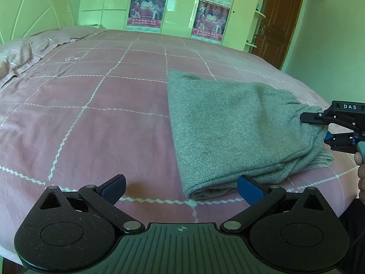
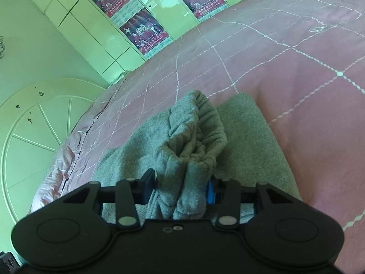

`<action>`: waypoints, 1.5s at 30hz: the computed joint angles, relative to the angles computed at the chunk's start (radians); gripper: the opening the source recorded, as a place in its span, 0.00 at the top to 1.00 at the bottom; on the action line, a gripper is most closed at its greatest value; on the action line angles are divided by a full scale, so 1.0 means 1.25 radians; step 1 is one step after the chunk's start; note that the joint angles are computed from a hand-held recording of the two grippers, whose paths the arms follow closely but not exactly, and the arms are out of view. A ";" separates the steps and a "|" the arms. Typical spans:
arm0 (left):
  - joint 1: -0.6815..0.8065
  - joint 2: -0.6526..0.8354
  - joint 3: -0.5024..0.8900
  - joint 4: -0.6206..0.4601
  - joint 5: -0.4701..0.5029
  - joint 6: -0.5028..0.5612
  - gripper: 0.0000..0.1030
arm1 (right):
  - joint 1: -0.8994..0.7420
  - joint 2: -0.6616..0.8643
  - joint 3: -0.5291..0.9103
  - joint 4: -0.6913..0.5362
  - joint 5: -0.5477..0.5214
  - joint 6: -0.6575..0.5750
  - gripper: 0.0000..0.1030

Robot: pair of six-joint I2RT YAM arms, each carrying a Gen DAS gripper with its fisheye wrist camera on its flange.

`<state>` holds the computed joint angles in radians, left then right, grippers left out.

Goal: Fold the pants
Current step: 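Lift the cuffs with the right tool and fold them toward the waistband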

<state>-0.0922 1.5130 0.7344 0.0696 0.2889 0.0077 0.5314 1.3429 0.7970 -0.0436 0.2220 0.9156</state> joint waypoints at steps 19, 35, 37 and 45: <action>-0.070 0.066 0.031 0.067 -0.146 -0.064 0.00 | 0.078 -0.068 0.157 0.050 0.033 -0.159 0.79; -0.086 0.090 0.020 0.087 -0.227 -0.113 0.00 | -0.080 -0.094 -0.140 0.131 -0.018 0.010 0.80; -0.111 0.078 0.012 0.086 -0.263 -0.084 0.00 | -0.065 -0.093 -0.126 0.132 0.008 -0.005 0.80; -0.138 0.045 -0.026 0.119 -0.265 -0.046 0.00 | -0.110 -0.184 -0.105 0.166 -0.011 -0.076 0.80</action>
<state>-0.2650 1.5697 0.7019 0.2187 -0.0419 -0.0503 0.3936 1.1135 0.6655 0.1639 0.2086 0.8209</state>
